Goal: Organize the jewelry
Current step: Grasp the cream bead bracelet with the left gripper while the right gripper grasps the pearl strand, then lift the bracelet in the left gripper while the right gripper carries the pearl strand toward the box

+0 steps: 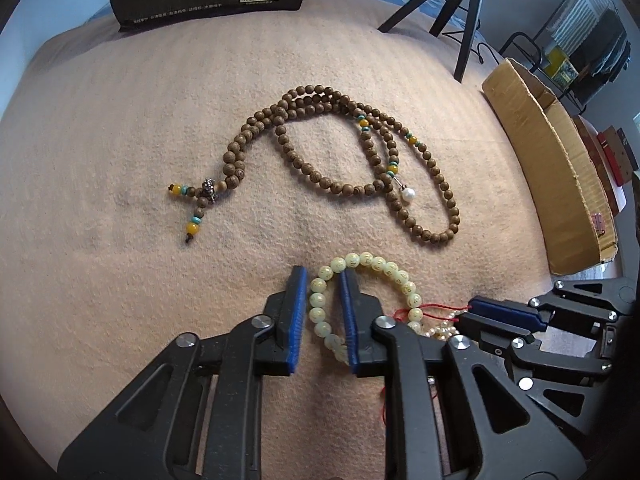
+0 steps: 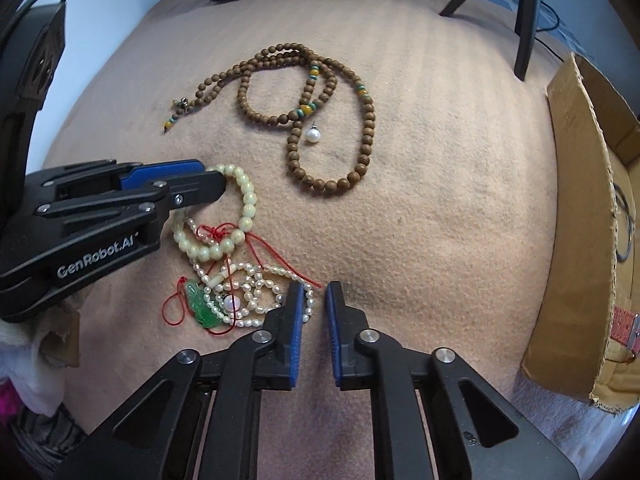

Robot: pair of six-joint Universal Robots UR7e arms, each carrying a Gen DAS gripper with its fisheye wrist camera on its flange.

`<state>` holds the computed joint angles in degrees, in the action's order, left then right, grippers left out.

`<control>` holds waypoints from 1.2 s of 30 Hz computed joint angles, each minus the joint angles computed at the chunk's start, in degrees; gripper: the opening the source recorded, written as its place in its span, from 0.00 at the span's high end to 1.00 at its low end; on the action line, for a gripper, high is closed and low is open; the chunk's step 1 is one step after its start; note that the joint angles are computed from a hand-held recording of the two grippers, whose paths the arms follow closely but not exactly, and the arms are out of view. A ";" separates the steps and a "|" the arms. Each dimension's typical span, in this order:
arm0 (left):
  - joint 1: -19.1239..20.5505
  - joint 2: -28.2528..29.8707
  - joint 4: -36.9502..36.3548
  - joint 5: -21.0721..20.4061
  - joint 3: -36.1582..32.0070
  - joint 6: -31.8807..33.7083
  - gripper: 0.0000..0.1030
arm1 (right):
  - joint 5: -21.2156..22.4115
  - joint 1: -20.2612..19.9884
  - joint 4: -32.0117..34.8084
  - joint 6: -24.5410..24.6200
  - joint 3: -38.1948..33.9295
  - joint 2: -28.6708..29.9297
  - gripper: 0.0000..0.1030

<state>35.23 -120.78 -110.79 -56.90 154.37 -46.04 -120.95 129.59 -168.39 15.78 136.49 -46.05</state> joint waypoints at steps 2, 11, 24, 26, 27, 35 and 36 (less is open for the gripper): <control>1.16 0.11 -1.11 -0.26 -0.13 0.68 0.92 | 0.51 0.55 -0.54 0.35 -0.08 0.65 0.95; 2.20 -2.03 -0.59 -0.82 -0.44 0.74 0.95 | 2.01 -0.54 -2.79 -0.35 1.18 -0.16 0.98; -4.78 -10.57 9.76 0.27 -2.30 -6.63 0.95 | 2.84 1.29 -2.15 -1.10 1.99 -5.14 0.98; -5.86 -11.54 11.26 0.41 -2.72 -7.78 0.95 | 3.10 1.57 -2.55 -1.39 2.47 -6.11 0.98; -6.65 -12.33 12.50 0.48 -2.95 -8.55 0.95 | 3.34 1.70 -2.65 -1.45 2.79 -6.72 0.98; -13.25 -16.55 20.07 1.30 -4.59 -15.19 0.95 | 3.68 3.12 -2.97 -1.23 4.84 -12.25 0.98; -14.30 -17.08 21.04 1.33 -4.81 -16.15 0.95 | 3.53 3.82 -2.05 -0.71 5.13 -13.78 0.98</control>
